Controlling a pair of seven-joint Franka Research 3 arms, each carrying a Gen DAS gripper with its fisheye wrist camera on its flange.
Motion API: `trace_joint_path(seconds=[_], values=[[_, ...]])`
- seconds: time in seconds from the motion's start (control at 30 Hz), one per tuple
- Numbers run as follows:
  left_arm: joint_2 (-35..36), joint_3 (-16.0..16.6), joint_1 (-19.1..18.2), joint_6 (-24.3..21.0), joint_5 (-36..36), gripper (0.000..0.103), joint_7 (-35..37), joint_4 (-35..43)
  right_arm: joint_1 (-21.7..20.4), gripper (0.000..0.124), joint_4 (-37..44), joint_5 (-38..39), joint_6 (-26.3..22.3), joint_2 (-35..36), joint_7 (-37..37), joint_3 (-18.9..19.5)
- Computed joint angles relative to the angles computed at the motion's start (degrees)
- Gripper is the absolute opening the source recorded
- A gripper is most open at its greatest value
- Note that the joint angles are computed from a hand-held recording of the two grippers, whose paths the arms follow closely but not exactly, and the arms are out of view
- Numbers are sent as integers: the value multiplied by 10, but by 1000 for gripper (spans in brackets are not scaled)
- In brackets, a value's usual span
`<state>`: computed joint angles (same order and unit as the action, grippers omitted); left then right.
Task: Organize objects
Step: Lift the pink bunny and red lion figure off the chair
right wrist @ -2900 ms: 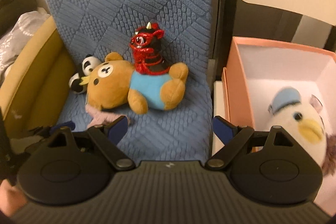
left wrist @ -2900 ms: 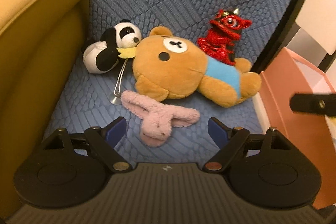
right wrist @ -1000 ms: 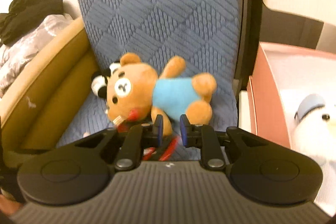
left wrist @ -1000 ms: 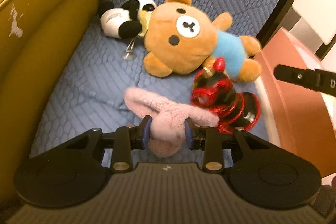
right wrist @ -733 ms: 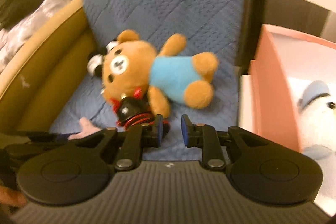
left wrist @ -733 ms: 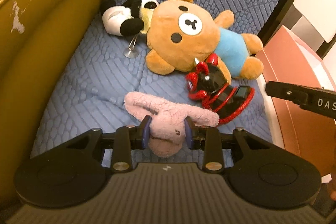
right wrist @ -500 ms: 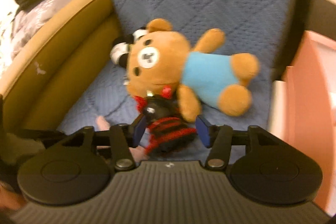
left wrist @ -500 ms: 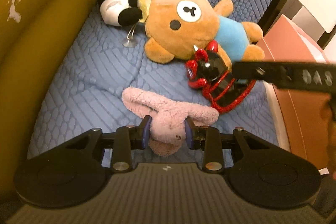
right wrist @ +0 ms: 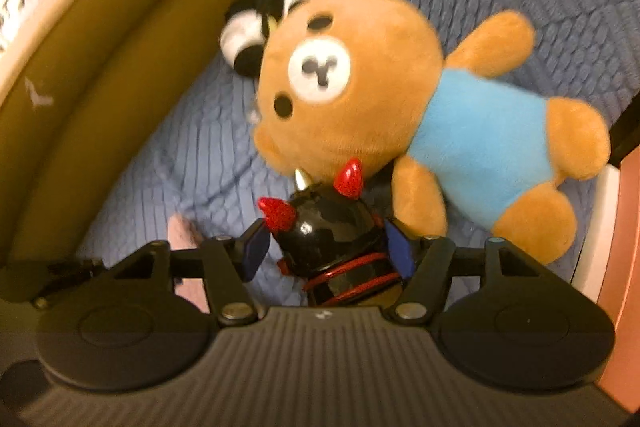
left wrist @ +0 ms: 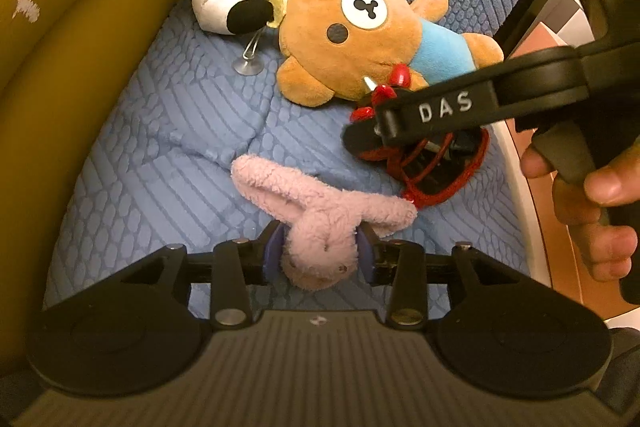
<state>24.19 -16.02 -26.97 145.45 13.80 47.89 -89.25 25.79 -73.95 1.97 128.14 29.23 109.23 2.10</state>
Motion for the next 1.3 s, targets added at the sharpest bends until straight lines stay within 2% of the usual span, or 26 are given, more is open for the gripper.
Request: trace_joint_path(seconds=[0.07,0.3,0.43,0.53,0.67,0.8,0.97,1.13,1.3], values=[[-1,0,2,4,-2,46,0,-3,12,62,3,-23,-13,-3,33,-14],[-3,-3,7,10,-10,46,4,-13,11,61,-124,-55,72,-101,94,-15],[-3,-8,13,9,-25,51,10,-12,6,61,-204,-83,110,-159,142,-11],[-3,-8,14,5,-29,51,15,-10,6,61,-243,-115,121,-185,187,-7],[-4,-6,12,0,-25,51,21,-7,-4,61,-299,-122,148,-223,225,8],[-4,-3,8,5,-17,51,18,-9,-7,61,-335,-143,156,-246,262,22],[-2,5,0,6,4,50,8,-6,-5,61,-367,-234,188,-259,347,31],[1,11,-8,3,26,39,-9,-2,-1,62,-367,-302,192,-246,398,33],[-1,16,-15,1,44,38,-26,-1,5,62,-364,-341,193,-236,438,28]])
